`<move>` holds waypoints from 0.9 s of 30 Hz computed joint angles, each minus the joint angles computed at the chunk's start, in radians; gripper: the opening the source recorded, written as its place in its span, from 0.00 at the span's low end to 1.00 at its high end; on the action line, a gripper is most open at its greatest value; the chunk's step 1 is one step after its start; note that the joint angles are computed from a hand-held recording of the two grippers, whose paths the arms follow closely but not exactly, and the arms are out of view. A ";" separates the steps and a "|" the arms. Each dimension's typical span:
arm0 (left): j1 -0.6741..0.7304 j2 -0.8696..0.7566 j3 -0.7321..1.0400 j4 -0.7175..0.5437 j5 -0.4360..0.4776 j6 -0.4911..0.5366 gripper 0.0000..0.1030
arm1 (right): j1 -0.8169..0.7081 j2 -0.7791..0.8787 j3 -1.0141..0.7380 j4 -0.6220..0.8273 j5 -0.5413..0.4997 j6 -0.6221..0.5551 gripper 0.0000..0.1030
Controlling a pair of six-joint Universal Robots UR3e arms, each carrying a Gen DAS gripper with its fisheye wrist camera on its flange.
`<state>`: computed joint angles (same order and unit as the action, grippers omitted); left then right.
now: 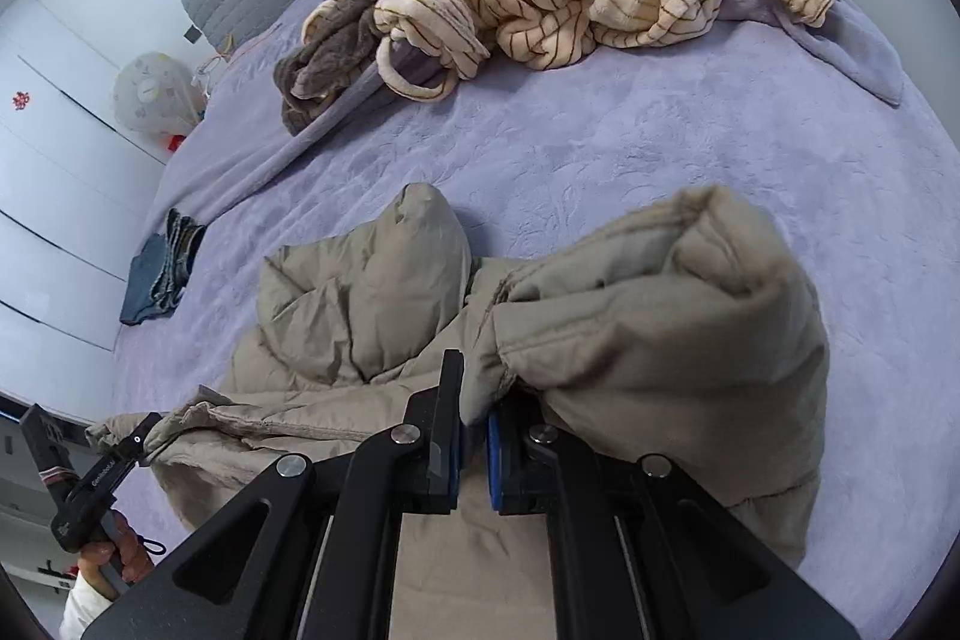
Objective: Fold large clothes
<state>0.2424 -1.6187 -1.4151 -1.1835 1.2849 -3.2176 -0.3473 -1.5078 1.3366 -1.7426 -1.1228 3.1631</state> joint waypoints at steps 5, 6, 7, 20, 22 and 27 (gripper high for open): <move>-0.038 -0.158 -0.030 0.154 0.027 -0.017 0.13 | 0.017 0.111 0.128 -0.217 -0.007 0.077 0.07; -0.047 -0.184 -0.031 0.185 0.034 -0.013 0.13 | 0.011 0.122 0.156 -0.252 0.003 0.087 0.07; -0.056 -0.205 -0.030 0.209 0.042 -0.009 0.13 | 0.006 0.134 0.180 -0.288 0.014 0.099 0.07; -0.066 -0.152 -0.041 0.219 0.063 0.073 0.35 | -0.049 0.108 0.205 -0.288 0.108 0.080 0.28; -0.074 -0.113 -0.068 0.241 0.101 0.070 0.89 | -0.070 0.078 0.217 -0.278 0.139 0.068 0.67; -0.083 -0.064 -0.085 0.263 0.150 0.082 1.00 | -0.088 0.038 0.215 -0.241 0.166 0.058 0.88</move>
